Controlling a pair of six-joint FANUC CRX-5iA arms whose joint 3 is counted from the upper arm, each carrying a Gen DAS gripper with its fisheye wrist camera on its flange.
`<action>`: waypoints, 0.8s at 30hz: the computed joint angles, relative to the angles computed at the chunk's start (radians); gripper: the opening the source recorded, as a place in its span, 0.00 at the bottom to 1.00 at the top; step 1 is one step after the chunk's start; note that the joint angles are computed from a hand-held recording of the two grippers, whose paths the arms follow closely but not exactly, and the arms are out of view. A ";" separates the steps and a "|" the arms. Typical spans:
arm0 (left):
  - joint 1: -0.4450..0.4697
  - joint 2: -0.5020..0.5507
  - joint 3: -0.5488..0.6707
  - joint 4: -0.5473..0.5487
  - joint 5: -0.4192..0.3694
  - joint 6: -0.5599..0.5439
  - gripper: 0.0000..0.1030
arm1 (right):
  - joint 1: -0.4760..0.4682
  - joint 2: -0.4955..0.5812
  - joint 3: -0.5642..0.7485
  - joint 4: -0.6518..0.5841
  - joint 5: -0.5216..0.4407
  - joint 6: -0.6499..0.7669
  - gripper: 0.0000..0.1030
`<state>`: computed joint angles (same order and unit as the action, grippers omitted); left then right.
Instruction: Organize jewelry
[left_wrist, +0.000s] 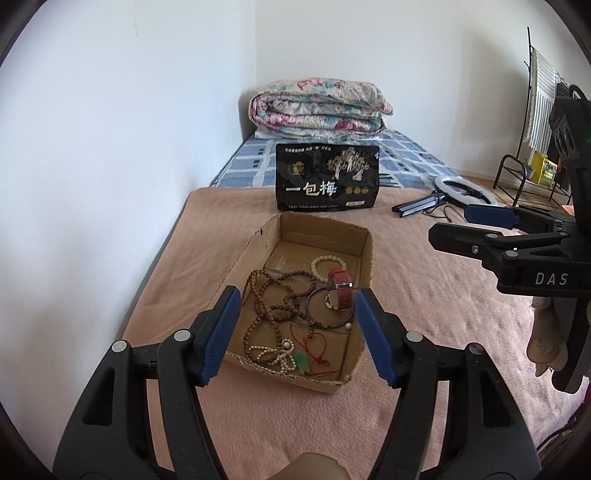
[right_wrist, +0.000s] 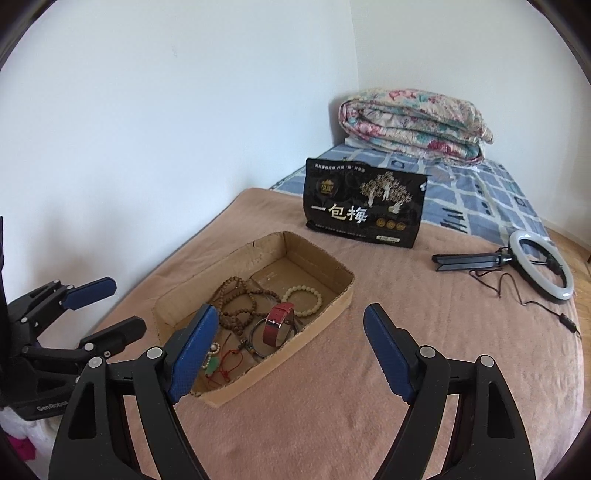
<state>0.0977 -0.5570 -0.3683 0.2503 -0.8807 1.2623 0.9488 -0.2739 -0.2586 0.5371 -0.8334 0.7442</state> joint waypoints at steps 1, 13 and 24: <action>-0.005 -0.007 0.004 -0.005 -0.005 0.009 0.65 | 0.004 -0.013 -0.009 0.010 -0.001 -0.010 0.79; -0.087 -0.106 0.045 -0.103 -0.059 0.131 0.76 | 0.068 -0.147 -0.102 0.142 -0.073 -0.109 0.80; -0.261 -0.134 0.139 -0.331 -0.147 0.342 0.83 | 0.178 -0.244 -0.199 0.316 -0.200 -0.188 0.83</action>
